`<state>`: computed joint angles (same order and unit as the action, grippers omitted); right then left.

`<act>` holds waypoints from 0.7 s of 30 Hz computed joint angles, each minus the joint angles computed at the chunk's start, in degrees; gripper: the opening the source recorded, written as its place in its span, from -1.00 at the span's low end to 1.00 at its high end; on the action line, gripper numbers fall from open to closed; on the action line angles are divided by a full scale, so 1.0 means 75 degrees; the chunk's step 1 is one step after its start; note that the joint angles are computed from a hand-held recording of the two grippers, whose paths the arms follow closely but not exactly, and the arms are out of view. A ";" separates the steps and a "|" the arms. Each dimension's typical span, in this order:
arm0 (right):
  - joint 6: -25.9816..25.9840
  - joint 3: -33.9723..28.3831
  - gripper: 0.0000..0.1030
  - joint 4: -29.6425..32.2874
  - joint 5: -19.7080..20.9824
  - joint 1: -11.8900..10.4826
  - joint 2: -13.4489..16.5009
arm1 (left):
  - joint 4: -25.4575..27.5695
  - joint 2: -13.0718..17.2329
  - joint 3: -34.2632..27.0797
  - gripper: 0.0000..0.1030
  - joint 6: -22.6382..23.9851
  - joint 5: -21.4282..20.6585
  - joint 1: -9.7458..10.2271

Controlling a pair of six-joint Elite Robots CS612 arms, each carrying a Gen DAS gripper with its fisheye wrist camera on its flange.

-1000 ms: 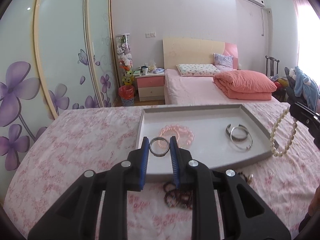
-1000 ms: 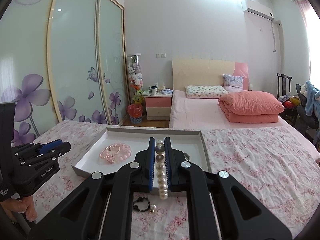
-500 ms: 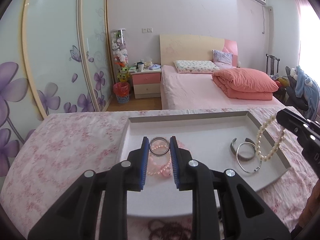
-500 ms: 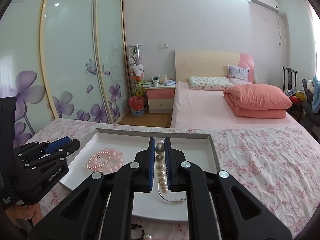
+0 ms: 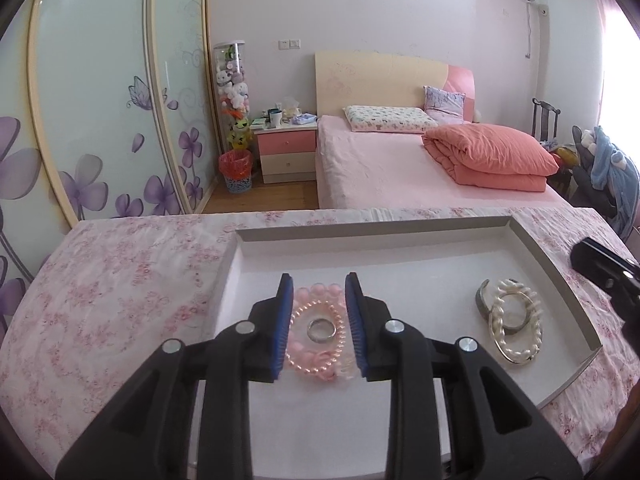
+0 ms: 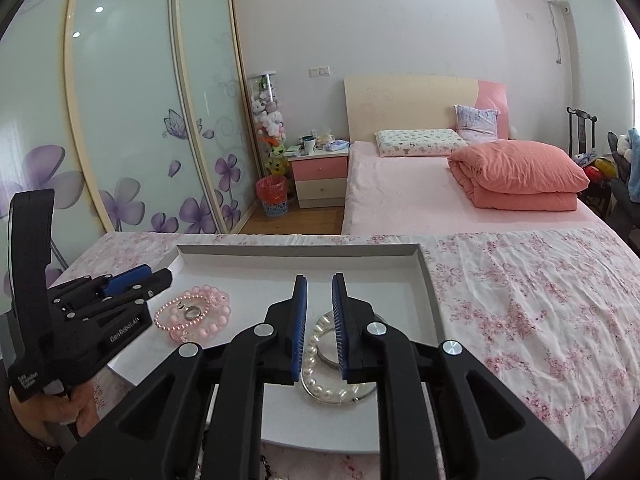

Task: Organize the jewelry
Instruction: 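Lower both pieces into the tray and open both tools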

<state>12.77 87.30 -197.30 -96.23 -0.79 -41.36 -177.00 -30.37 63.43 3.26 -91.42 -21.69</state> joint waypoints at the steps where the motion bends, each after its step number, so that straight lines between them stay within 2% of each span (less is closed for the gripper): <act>1: 0.0011 0.0093 -0.72 -0.0054 -0.0036 0.0005 -0.0053 | -0.0058 -0.0043 0.0065 -0.46 -0.0032 0.0012 0.0021; 13: 0.0161 0.0906 -0.72 -0.0067 -0.0119 0.0104 -0.0445 | -0.0787 -0.0653 0.1166 -0.41 -0.0217 0.0141 0.0342; 21: 0.0159 0.1240 -0.72 0.0824 0.0313 0.0157 -0.0583 | -0.1095 -0.0984 0.2056 -0.30 -0.0084 0.0023 0.0501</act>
<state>13.96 96.60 -191.12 -93.89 0.38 -45.73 -185.22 -37.75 78.85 2.63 -91.25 -17.94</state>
